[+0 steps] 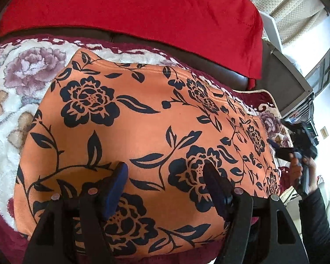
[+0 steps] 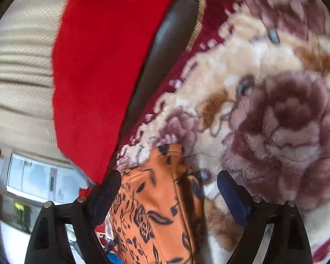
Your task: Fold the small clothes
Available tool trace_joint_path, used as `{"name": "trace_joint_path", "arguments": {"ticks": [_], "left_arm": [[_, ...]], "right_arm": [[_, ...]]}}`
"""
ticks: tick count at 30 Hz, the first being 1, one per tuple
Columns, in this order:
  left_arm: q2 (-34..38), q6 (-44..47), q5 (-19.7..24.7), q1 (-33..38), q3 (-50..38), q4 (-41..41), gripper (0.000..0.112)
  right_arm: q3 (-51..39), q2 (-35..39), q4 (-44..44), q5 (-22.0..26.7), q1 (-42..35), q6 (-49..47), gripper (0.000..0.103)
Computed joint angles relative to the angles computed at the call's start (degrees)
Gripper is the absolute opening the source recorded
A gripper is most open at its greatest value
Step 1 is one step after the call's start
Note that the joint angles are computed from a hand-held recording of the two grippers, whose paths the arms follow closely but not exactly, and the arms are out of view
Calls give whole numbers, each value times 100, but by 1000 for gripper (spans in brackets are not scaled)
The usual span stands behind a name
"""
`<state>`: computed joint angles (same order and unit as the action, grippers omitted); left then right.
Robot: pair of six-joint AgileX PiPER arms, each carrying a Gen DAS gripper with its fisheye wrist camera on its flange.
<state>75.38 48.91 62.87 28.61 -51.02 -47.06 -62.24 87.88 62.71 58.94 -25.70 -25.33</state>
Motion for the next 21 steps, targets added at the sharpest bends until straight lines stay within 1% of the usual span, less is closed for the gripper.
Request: {"name": "trace_joint_path", "arguments": {"ticks": [1, 2, 4, 7, 8, 9, 10, 11, 12, 14, 15, 17, 18, 20, 21], "left_arm": [[-82, -68, -93, -52, 27, 26, 71], [-198, -157, -235, -145, 74, 95, 71], [-386, -403, -527, -354, 115, 381, 71], [-708, -981, -961, -716, 191, 1000, 71], [-754, -1102, -1015, -747, 192, 1128, 72], [-831, -1293, -1067, -787, 210, 1295, 72], [-864, -1355, -1071, -772, 220, 1359, 72], [-903, -1436, -1061, -736, 224, 1432, 72], [-952, -1487, -1038, -683, 236, 1479, 72], [-1026, -1462, -987, -521, 266, 1473, 73], [-1063, -1434, -960, -458, 283, 1471, 73], [-1070, -1475, -992, -432, 292, 1509, 73], [-1075, -1525, -973, -429, 284, 1537, 73], [-1079, -1588, -877, -414, 250, 1578, 73], [-1113, -1556, -822, -370, 251, 1561, 73]], "right_arm": [[40, -184, -55, -51, 56, -40, 91], [68, -349, 37, 122, -46, -293, 91], [87, -524, 369, 345, 17, -660, 91], [-159, -325, 453, 611, 626, -809, 93], [-303, -184, 165, 463, 955, -727, 93], [-421, -155, -347, 262, 1167, -416, 93], [-379, -33, -713, -167, 1373, -108, 93], [-152, 60, -849, -574, 1351, 189, 93], [-10, 20, -755, -752, 1254, 412, 93], [404, -342, -262, -943, 1060, 350, 93], [557, -600, -320, -1074, 1150, 281, 93], [618, -845, -388, -1012, 1284, 89, 93], [621, -913, -507, -1017, 1377, 1, 93], [641, -805, -1121, -1231, 1422, 324, 93], [658, -832, -1158, -1121, 1236, 517, 92]]}}
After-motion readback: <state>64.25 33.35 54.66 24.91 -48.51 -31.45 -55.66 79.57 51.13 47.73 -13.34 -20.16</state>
